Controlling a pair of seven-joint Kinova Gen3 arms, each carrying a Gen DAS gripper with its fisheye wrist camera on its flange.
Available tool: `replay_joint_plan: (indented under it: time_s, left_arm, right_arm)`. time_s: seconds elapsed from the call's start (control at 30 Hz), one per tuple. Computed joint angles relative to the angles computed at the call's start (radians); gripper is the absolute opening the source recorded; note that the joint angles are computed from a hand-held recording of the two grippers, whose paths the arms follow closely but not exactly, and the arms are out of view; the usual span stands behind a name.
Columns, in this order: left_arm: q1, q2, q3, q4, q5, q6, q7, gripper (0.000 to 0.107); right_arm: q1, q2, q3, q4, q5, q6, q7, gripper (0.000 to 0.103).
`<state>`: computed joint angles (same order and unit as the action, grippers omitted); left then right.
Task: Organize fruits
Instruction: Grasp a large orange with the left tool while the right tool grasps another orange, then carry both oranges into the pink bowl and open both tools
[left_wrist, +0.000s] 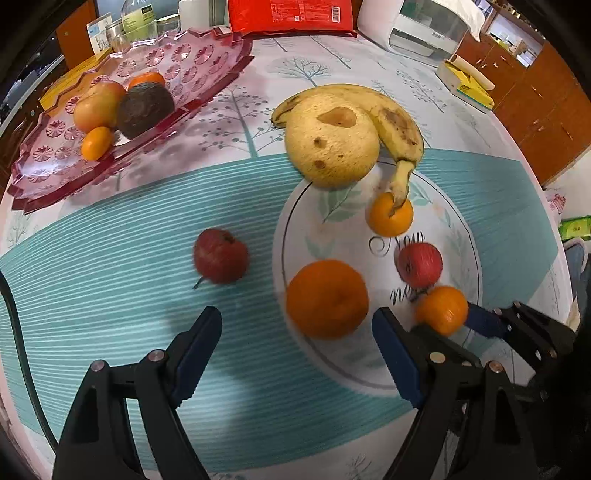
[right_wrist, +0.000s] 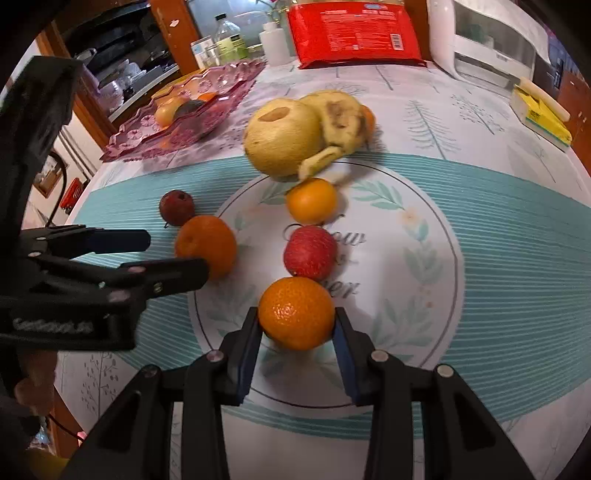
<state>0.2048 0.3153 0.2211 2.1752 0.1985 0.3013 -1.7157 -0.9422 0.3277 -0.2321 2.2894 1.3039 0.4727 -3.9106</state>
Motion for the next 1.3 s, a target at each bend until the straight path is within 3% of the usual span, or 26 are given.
replay_joint_plan:
  time_s: [0.07, 0.3, 0.4, 0.57, 0.67, 0.9, 1.3]
  left_arm:
    - [0.027, 0.020, -0.014, -0.016, -0.006, -0.001, 0.027, 0.072]
    - [0.071, 0.050, -0.038, -0.037, -0.032, -0.012, 0.097, 0.064]
    - [0.058, 0.057, -0.014, -0.037, -0.033, -0.030, 0.093, 0.046]
    - [0.135, 0.057, -0.067, -0.042, -0.091, -0.039, 0.161, 0.044]
    - [0.064, 0.053, -0.007, -0.033, -0.063, -0.028, 0.133, 0.043]
    - [0.005, -0.004, 0.036, 0.016, -0.013, -0.003, 0.080, 0.043]
    - [-0.004, -0.305, -0.062, 0.026, 0.020, 0.156, -0.017, 0.043]
  right_arm:
    - [0.003, -0.009, 0.002, 0.013, 0.010, -0.003, -0.018, 0.038]
    - [0.019, -0.028, -0.016, 0.041, 0.030, -0.002, -0.053, 0.038]
    - [0.022, -0.035, -0.026, 0.047, 0.026, 0.005, -0.050, 0.038]
    - [0.021, -0.054, -0.038, 0.058, 0.028, 0.013, -0.051, 0.038]
    - [0.020, -0.068, -0.047, 0.060, 0.024, 0.021, -0.044, 0.038]
    - [0.015, -0.096, -0.060, 0.047, -0.019, 0.043, 0.016, 0.038]
    - [0.011, -0.215, -0.089, -0.032, -0.150, 0.111, 0.217, 0.038]
